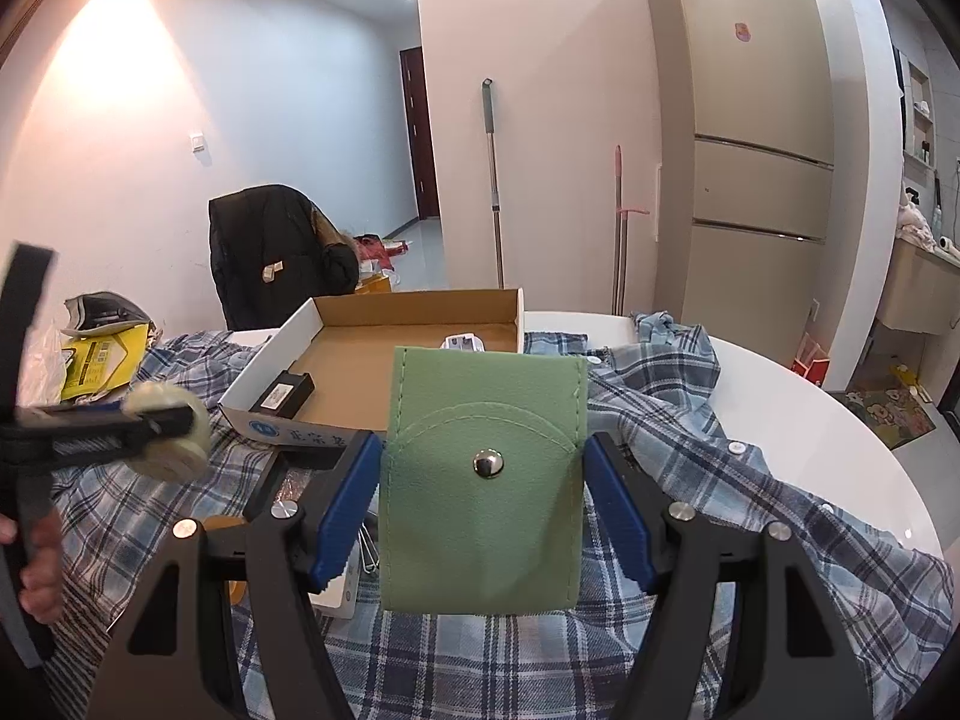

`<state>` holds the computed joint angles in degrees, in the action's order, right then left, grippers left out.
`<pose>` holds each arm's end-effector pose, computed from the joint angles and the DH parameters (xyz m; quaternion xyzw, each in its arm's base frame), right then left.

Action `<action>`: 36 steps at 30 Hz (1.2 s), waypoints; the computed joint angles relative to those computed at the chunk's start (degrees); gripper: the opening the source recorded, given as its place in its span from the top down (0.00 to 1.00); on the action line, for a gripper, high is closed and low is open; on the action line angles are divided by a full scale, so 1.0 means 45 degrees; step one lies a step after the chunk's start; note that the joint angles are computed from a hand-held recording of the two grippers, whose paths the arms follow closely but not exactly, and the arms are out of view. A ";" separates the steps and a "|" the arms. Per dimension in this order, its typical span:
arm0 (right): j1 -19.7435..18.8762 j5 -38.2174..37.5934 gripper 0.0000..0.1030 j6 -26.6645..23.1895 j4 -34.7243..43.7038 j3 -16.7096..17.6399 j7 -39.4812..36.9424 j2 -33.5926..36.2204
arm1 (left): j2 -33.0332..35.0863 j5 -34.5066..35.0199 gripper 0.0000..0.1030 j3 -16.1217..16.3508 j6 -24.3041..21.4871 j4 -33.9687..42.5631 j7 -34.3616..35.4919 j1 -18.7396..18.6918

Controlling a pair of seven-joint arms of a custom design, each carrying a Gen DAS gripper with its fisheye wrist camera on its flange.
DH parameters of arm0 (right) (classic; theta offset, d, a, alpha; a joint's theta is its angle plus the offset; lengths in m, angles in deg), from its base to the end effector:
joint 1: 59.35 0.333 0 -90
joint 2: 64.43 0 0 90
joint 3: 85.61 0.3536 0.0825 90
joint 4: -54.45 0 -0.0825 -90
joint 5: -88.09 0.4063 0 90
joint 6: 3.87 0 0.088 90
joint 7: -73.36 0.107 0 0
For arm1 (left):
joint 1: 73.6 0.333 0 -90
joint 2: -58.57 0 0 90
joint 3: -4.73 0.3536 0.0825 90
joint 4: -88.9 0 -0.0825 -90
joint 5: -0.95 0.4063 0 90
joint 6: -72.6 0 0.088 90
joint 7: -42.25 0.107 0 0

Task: Organize rigid objects
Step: 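Carry the tape roll into the cardboard box and open the left gripper while right holds pouch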

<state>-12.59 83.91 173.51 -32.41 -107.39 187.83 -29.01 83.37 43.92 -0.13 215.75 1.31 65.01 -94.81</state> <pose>0.6796 0.4114 0.4600 -0.6944 0.5318 -0.2567 0.4113 0.6857 -0.3273 0.4935 -0.7328 0.5700 -0.2581 0.2673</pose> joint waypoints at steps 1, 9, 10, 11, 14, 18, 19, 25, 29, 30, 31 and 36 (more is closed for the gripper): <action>0.0257 -0.0053 0.33 0.0035 -0.0046 -0.0331 0.0162 0.0011 | -0.0206 0.0289 0.26 0.0112 0.0184 -0.0136 -0.0238 -0.0079; 0.0414 -0.0501 0.33 -0.0704 0.0663 -0.0685 0.1237 -0.0197 | -0.0157 0.1695 0.26 0.0235 0.1055 0.0904 -0.0681 -0.0110; 0.0377 -0.0744 0.33 -0.0942 0.0988 -0.0720 0.1281 -0.0099 | -0.0015 0.1639 0.26 0.0269 0.1239 0.1091 -0.0722 -0.0078; 0.0307 -0.0946 0.33 -0.1180 0.1400 -0.0736 0.1371 0.0057 | 0.0129 0.1680 0.26 0.0353 0.1302 0.1278 -0.0774 -0.0122; -0.0672 -0.0995 0.33 -0.1853 0.3135 0.0261 0.1209 0.0773 | 0.0801 0.1829 0.26 0.0644 0.1771 0.2006 -0.0867 -0.0196; -0.1676 -0.1016 0.33 -0.3119 0.6318 0.1330 0.1328 0.2542 | 0.1876 0.1756 0.26 0.1025 0.3387 0.2746 -0.0636 -0.0043; -0.1786 -0.1122 0.33 -0.3375 0.6928 0.1456 0.1367 0.2934 | 0.2114 0.1614 0.26 0.1122 0.3413 0.2925 -0.0504 -0.0070; -0.2386 -0.1436 0.33 -0.5023 0.9549 0.2279 0.1242 0.4859 | 0.2904 -0.0128 0.26 0.0631 0.3723 0.3094 0.1561 0.0379; -0.2813 -0.1233 0.33 -0.5451 1.0187 0.2852 0.0833 0.5279 | 0.3204 -0.1816 0.26 -0.0150 0.4316 0.3080 0.3281 0.0997; -0.2842 -0.1231 0.33 -0.5325 1.0114 0.2844 0.0837 0.5239 | 0.3244 -0.1893 0.26 0.0090 0.4281 0.3153 0.3277 0.0813; -0.2850 -0.1240 0.33 -0.5150 0.9943 0.2824 0.0848 0.5153 | 0.3300 -0.1983 0.26 0.0309 0.4167 0.3263 0.3326 0.0635; -0.2862 -0.1148 0.33 -0.4731 0.9722 0.2724 0.0968 0.5120 | 0.3356 -0.2269 0.26 0.0795 0.4128 0.3266 0.3651 0.0229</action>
<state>-25.47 78.74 152.22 11.34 -95.14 192.18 -5.97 98.47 33.71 3.45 234.33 16.01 81.45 -93.78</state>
